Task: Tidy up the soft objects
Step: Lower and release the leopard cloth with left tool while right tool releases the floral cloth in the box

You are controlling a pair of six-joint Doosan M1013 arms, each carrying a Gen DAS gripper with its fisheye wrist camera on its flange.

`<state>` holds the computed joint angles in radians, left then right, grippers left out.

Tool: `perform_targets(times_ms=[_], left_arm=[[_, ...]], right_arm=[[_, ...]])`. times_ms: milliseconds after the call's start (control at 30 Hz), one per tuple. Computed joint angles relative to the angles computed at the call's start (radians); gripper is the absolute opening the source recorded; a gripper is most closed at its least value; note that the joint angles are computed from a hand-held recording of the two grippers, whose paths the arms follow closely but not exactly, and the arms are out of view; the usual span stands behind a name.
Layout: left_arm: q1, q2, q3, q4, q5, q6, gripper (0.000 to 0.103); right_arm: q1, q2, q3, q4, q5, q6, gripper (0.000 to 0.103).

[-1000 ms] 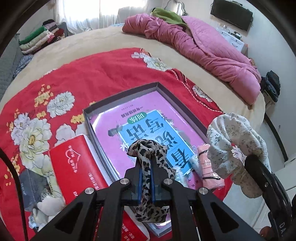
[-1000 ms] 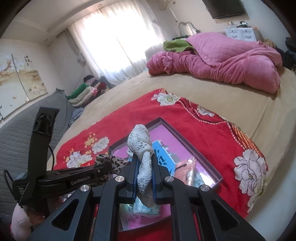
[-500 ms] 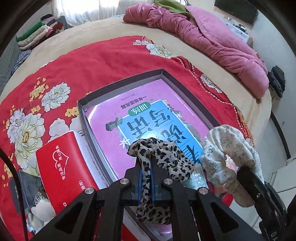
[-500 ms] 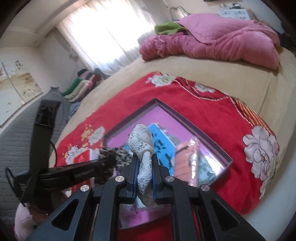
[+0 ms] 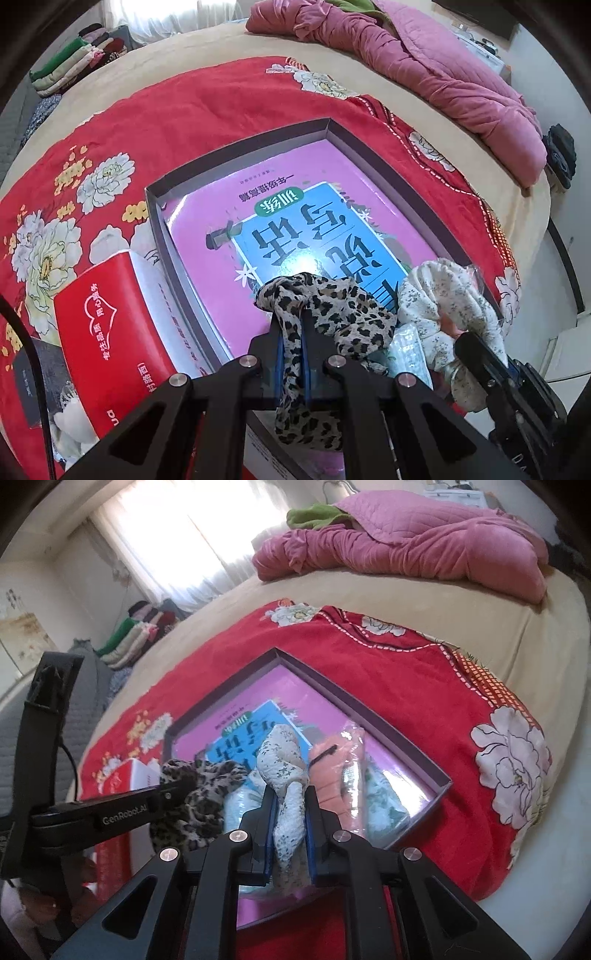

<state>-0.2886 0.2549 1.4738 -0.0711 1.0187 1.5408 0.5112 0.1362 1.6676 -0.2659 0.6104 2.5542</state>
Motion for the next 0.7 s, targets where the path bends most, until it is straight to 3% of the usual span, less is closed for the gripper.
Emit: perform_targets(times_ms=[333,500,633,700], left_arm=[[0.004,0.013,-0.012,-0.009,0.028,-0.006,0.009],[0.001,0.017,-0.018,0.001,0.036,-0.014,0.010],[0.002,0.017,-0.019,-0.005,0.036,-0.013,0.013],[0.002,0.017,-0.020,-0.008,0.037,-0.011,0.015]], right_arm=[[0.016,0.007,-0.012,-0.105,0.048,0.054,0.029],[0.025,0.001,-0.012,-0.157,0.072,0.098,0.030],[0.021,-0.007,-0.006,-0.168,0.071,0.125,0.043],[0.020,-0.009,-0.004,-0.176,0.071,0.138,0.043]])
